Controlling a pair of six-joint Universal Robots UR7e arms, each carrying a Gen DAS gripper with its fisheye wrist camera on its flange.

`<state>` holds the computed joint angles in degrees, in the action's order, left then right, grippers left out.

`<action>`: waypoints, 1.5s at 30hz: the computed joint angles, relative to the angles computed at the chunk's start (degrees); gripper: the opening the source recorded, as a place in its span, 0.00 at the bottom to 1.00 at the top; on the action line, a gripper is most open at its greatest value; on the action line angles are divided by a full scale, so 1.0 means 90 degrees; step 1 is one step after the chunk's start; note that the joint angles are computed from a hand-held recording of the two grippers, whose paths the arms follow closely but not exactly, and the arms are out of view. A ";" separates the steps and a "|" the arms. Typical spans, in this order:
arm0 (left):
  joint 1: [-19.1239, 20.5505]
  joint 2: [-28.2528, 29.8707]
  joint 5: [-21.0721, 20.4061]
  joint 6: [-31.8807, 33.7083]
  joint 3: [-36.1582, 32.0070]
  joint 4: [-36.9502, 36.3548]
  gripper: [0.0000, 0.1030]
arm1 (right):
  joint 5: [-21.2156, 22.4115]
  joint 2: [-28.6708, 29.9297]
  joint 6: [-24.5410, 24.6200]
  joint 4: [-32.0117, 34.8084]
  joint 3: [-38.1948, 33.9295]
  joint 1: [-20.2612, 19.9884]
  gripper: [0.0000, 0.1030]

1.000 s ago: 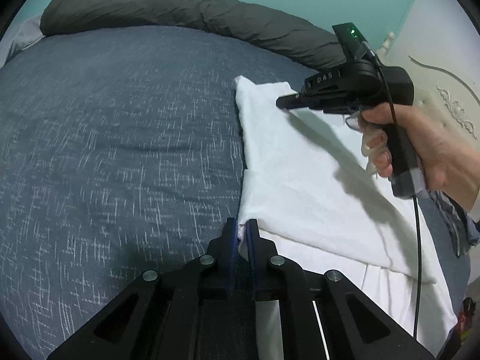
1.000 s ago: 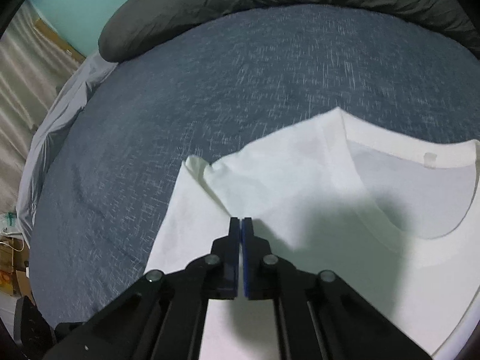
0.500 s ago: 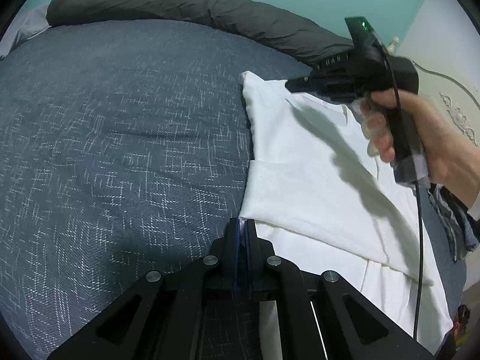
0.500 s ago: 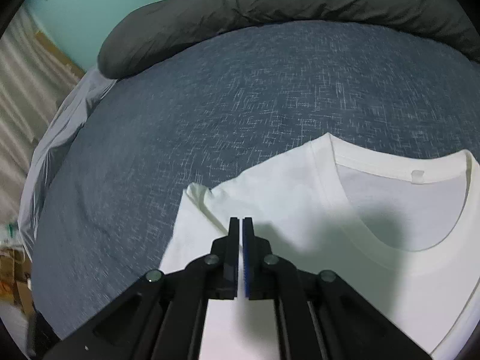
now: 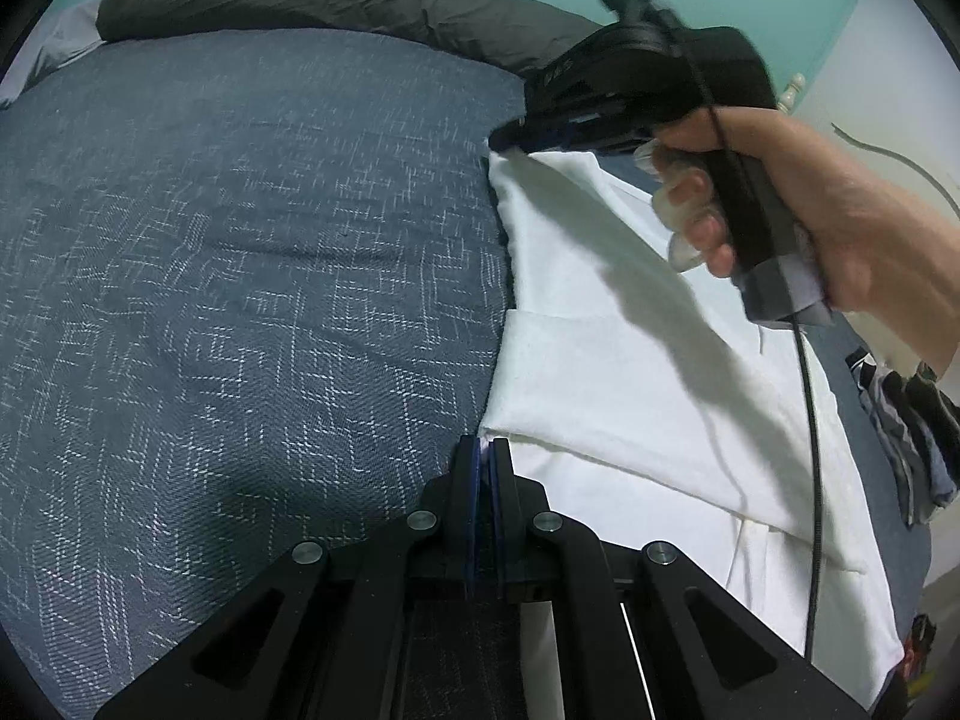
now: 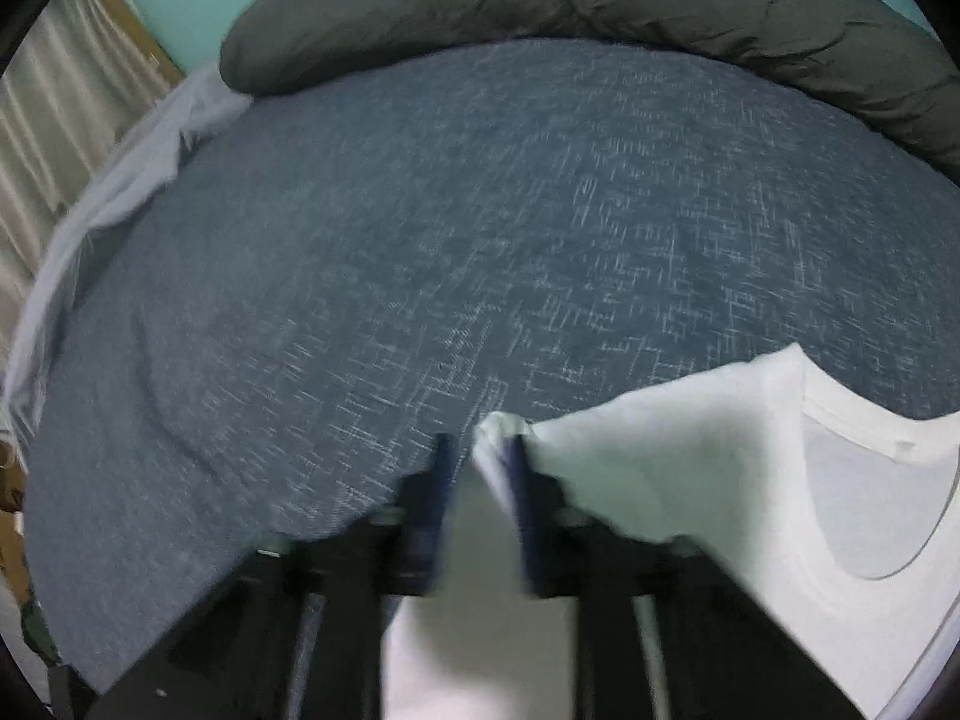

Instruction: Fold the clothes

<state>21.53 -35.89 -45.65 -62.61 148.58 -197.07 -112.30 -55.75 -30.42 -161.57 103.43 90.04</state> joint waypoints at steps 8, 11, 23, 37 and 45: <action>0.0003 0.0076 0.0008 -0.0014 -0.0033 -0.0020 0.02 | 0.0269 -0.0003 0.0343 -0.0431 -0.0034 -0.0132 0.02; 0.0010 0.0119 0.0005 -0.0026 -0.0026 -0.0109 0.02 | 0.0323 -0.0010 0.0422 -0.0443 -0.0050 -0.0154 0.02; -0.0034 0.0032 -0.0019 -0.0180 -0.0060 0.0094 0.02 | 0.0843 -0.0273 0.1256 0.0237 -0.0158 -0.0329 0.08; -0.1252 -0.1788 -0.0362 -0.2307 0.0459 0.3103 0.04 | 0.1092 -0.2971 0.0938 0.1039 0.0954 -0.1249 0.27; -0.2195 -0.2500 -0.1248 -0.3322 0.0347 0.4858 0.15 | 0.1510 -0.5096 0.0257 0.2278 0.1765 -0.2582 0.29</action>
<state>1.77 -58.39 -56.88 -92.51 151.71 -153.35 -98.71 -101.61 -28.10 -141.07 119.32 66.79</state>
